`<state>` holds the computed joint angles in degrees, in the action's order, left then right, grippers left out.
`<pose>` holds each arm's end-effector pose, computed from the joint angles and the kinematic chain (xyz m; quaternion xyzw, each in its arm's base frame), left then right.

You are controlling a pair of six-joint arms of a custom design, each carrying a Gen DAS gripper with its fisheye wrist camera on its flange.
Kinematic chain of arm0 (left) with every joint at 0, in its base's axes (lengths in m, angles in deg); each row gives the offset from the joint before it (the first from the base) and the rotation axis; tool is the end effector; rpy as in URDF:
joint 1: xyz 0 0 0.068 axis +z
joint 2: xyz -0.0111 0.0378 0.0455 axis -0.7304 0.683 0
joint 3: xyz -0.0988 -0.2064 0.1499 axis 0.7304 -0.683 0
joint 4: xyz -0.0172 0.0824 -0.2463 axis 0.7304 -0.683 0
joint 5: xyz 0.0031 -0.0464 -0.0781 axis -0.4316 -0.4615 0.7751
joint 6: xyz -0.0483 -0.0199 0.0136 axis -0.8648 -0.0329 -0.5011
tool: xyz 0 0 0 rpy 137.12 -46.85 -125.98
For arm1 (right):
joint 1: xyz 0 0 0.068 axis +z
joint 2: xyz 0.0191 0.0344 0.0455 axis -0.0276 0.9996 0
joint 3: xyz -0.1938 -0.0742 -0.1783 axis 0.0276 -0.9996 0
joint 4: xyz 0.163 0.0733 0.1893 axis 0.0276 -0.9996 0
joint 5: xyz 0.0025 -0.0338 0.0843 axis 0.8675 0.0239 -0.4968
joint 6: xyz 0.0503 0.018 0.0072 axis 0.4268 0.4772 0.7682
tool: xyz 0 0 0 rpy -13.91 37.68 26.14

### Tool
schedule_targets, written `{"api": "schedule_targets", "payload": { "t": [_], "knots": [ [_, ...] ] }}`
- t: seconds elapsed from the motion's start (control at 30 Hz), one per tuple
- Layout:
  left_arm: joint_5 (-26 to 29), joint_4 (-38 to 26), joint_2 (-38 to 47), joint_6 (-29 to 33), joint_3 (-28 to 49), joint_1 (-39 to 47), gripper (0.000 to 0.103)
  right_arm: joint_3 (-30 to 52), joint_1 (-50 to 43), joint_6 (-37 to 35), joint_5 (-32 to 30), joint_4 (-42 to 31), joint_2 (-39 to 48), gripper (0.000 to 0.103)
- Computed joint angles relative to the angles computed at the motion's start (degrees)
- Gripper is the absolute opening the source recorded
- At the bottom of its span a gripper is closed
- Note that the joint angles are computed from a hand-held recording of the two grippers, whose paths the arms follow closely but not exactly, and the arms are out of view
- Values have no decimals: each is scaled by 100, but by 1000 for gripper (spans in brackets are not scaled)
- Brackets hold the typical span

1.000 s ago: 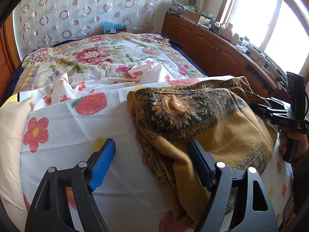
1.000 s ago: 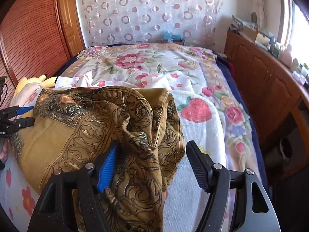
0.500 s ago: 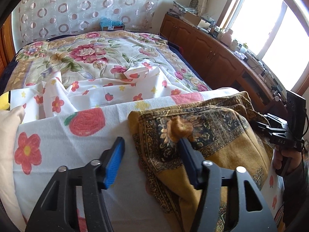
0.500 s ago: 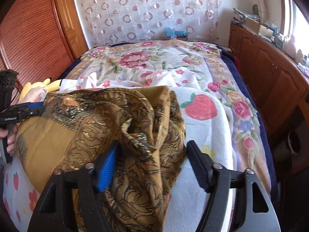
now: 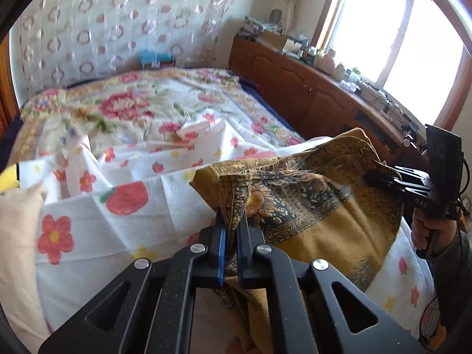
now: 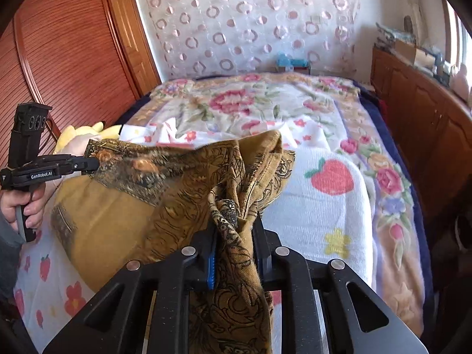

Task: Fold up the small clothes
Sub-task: 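Lift the bundle with the left gripper and carry it toward the yellow plush toy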

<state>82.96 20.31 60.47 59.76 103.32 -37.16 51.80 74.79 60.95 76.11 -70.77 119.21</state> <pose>0.2674 0.0203 0.1329 0.3811 0.8351 -0.2745 0.2862 0.0773 0.2061 0.1963 0.0934 0.9033 0.0202 0.4181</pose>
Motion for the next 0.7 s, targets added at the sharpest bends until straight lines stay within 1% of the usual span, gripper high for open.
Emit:
{"api": "schedule_targets", "payload": {
  "t": [0.1,0.2,0.23,0.33,0.4,0.5,0.6,0.67,0.7],
  "knots": [
    [398,-617,-442,473,-1,448,6,476,400,352,487,-569,303,19],
    [644,-1279,-715,998,137,887,6,935,613,547,809,-1075,576,18],
    [684,-1371,-776,1116,153,1013,6,1009,665,575,877,-1122,633,18],
    [739,-1600,-910,1479,224,1401,6,1169,688,328,1036,-1036,702,18],
    [841,-1802,-818,1724,348,1721,6,1246,651,-2,1079,-824,769,18],
    [998,-2129,-539,2108,620,2210,6,1135,537,-644,1033,-231,785,18],
    [1160,-2634,-114,2619,1004,2774,6,1034,271,-1606,898,462,701,18],
    [1260,-2846,189,2850,1291,3152,6,1041,39,-2375,778,984,692,18],
    [1313,-2854,302,2861,1409,3277,6,1083,-89,-2774,704,1241,720,18]
  ]
}}
